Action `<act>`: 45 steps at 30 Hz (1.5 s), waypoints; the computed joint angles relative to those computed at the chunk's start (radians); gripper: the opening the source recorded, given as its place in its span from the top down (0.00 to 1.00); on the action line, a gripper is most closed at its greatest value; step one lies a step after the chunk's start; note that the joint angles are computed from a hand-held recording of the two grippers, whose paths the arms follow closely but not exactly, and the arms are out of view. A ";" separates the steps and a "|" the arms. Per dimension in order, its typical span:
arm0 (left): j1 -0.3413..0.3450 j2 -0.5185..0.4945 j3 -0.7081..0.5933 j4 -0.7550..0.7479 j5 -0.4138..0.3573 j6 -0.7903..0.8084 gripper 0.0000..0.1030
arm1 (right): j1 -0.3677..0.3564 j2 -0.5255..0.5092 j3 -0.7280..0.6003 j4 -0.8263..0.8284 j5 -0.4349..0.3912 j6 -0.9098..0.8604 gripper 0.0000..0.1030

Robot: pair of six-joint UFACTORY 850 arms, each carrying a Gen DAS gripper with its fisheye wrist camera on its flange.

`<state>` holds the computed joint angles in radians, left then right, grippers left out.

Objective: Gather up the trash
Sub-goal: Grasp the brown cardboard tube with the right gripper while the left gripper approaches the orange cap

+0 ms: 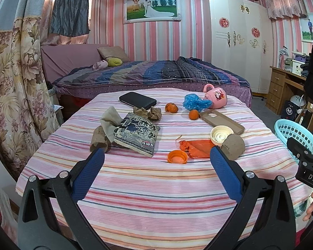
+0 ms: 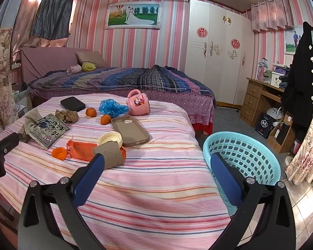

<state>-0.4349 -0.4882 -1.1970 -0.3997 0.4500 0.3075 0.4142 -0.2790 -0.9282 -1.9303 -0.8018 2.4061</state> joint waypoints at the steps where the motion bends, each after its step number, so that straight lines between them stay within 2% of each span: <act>1: 0.002 0.002 0.002 0.001 -0.001 -0.003 0.05 | -0.003 0.001 0.002 -0.019 0.010 0.016 0.04; 6: 0.011 -0.004 -0.025 -0.022 -0.039 0.014 0.05 | -0.005 -0.007 -0.020 -0.027 0.027 -0.018 0.04; 10: 0.017 -0.011 -0.061 -0.049 -0.065 0.054 0.05 | -0.019 0.001 -0.042 -0.055 0.077 -0.032 0.04; 15: 0.026 -0.033 -0.125 -0.054 -0.103 0.084 0.05 | -0.031 -0.012 -0.081 -0.068 0.076 -0.068 0.04; 18: 0.028 -0.060 -0.178 -0.122 -0.118 0.161 0.05 | -0.058 -0.029 -0.117 -0.064 0.128 -0.073 0.04; 22: 0.045 -0.100 -0.243 -0.123 -0.157 0.130 0.05 | -0.101 -0.066 -0.170 -0.062 0.207 -0.078 0.04; 26: 0.050 -0.141 -0.272 -0.231 -0.153 0.240 0.05 | -0.137 -0.118 -0.211 -0.061 0.303 -0.093 0.04; 30: 0.057 -0.189 -0.308 -0.334 -0.185 0.355 0.05 | -0.138 -0.159 -0.222 -0.112 0.345 -0.075 0.04; 31: 0.058 -0.197 -0.318 -0.391 -0.186 0.416 0.05 | -0.135 -0.169 -0.229 -0.143 0.357 -0.061 0.04; 34: 0.064 -0.203 -0.316 -0.452 -0.170 0.469 0.05 | -0.134 -0.197 -0.251 -0.182 0.403 -0.050 0.04; 37: 0.078 -0.199 -0.305 -0.414 -0.177 0.408 0.05 | -0.141 -0.247 -0.299 -0.112 0.474 -0.129 0.04; 41: 0.085 -0.205 -0.308 -0.472 -0.174 0.461 0.05 | -0.140 -0.287 -0.339 -0.048 0.485 -0.201 0.05; 43: 0.090 -0.210 -0.314 -0.490 -0.187 0.477 0.05 | -0.146 -0.292 -0.347 -0.062 0.511 -0.194 0.13; 45: 0.093 -0.216 -0.321 -0.494 -0.211 0.480 0.05 | -0.152 -0.297 -0.354 -0.060 0.539 -0.200 0.29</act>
